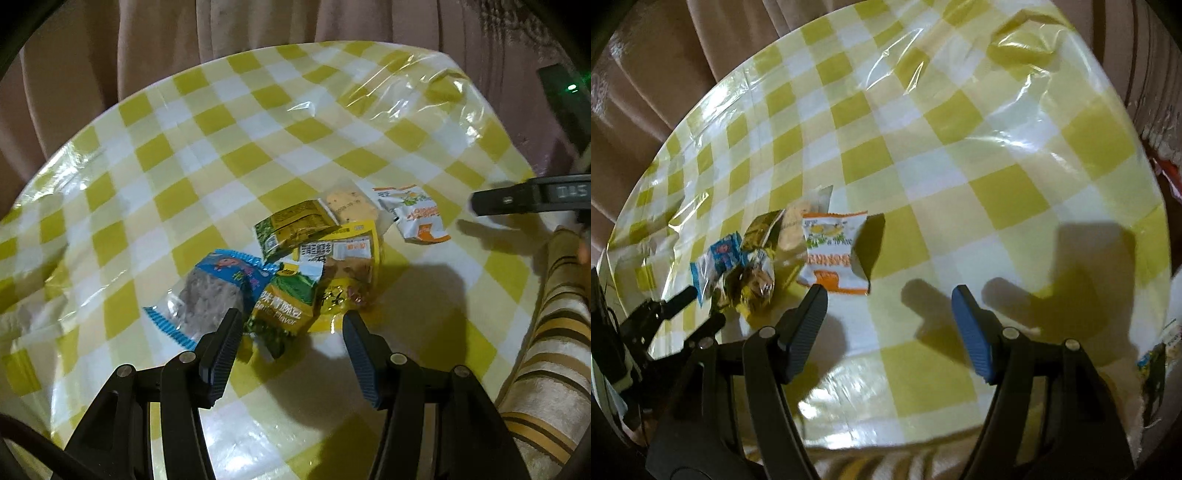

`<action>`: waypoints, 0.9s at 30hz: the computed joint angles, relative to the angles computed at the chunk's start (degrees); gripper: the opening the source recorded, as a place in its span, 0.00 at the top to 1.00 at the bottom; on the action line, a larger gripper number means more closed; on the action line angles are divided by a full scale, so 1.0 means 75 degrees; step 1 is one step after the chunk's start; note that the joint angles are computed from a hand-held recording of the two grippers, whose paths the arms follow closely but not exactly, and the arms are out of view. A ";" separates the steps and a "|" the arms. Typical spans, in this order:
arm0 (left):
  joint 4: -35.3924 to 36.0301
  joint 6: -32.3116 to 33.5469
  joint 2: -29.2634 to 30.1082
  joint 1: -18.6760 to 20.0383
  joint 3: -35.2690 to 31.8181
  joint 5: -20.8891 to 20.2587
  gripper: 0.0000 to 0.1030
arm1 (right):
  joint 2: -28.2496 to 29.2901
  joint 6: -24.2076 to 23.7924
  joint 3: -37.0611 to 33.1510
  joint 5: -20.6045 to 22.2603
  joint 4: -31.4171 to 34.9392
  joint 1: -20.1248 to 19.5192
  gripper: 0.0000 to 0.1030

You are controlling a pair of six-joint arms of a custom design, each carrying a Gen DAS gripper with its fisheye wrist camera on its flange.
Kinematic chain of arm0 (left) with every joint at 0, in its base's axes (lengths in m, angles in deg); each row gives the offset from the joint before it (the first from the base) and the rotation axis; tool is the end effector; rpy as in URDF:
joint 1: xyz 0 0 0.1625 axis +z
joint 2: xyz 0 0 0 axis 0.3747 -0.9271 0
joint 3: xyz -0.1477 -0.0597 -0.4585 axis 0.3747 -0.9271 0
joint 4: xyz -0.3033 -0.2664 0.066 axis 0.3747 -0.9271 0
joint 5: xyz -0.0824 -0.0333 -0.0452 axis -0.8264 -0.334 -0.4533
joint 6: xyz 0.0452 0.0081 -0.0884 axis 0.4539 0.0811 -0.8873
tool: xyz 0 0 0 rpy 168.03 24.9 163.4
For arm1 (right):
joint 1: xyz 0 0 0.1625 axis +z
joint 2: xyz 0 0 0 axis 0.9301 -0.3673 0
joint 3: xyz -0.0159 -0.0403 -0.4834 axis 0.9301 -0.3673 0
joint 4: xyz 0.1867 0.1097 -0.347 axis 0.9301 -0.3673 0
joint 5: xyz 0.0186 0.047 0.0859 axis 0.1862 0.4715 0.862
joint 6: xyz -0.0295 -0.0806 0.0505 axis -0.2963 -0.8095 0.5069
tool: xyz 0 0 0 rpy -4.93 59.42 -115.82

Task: Organize snacks
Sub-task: 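Move both open tools back over the snack pile on the table, then grasp the orange-and-white egg packet with the right tool while the left tool grasps the green garlic-pea packet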

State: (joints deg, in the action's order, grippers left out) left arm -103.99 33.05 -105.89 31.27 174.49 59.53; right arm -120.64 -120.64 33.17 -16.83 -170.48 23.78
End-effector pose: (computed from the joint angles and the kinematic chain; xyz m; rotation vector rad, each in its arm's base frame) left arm -0.2409 -0.6969 0.0835 0.1653 2.0893 -0.7911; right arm 0.1400 -0.8530 0.2009 0.7774 -2.6670 0.3339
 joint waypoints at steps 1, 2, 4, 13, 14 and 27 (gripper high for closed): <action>-0.0218 0.0169 -0.0011 0.0034 0.0031 -0.0103 0.44 | 0.0078 0.0065 -0.0073 -0.0012 0.0021 0.0016 0.30; -0.0363 0.0275 -0.0015 0.0059 0.0050 -0.0154 0.44 | 0.0133 0.0095 -0.0112 -0.0014 0.0010 0.0029 0.30; -0.0655 0.0427 -0.0039 0.0128 0.0099 -0.0310 0.45 | 0.0229 0.0123 -0.0177 0.0004 -0.0031 0.0057 0.30; -0.0699 0.0644 -0.0054 0.0285 0.0057 -0.0609 0.45 | 0.0519 0.0159 -0.0426 -0.0106 0.0027 0.0140 0.30; -0.0605 0.0648 -0.0048 0.0302 0.0022 -0.0622 0.45 | 0.0540 0.0150 -0.0446 -0.0108 0.0049 0.0146 0.30; -0.0573 0.0973 -0.0019 0.0372 -0.0080 -0.0768 0.45 | 0.0785 0.0246 -0.0684 -0.0190 0.0263 0.0202 0.30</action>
State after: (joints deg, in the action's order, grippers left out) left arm -108.29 40.34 -106.03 34.05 173.89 53.77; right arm -114.76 -118.80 28.04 -18.25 -168.52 25.30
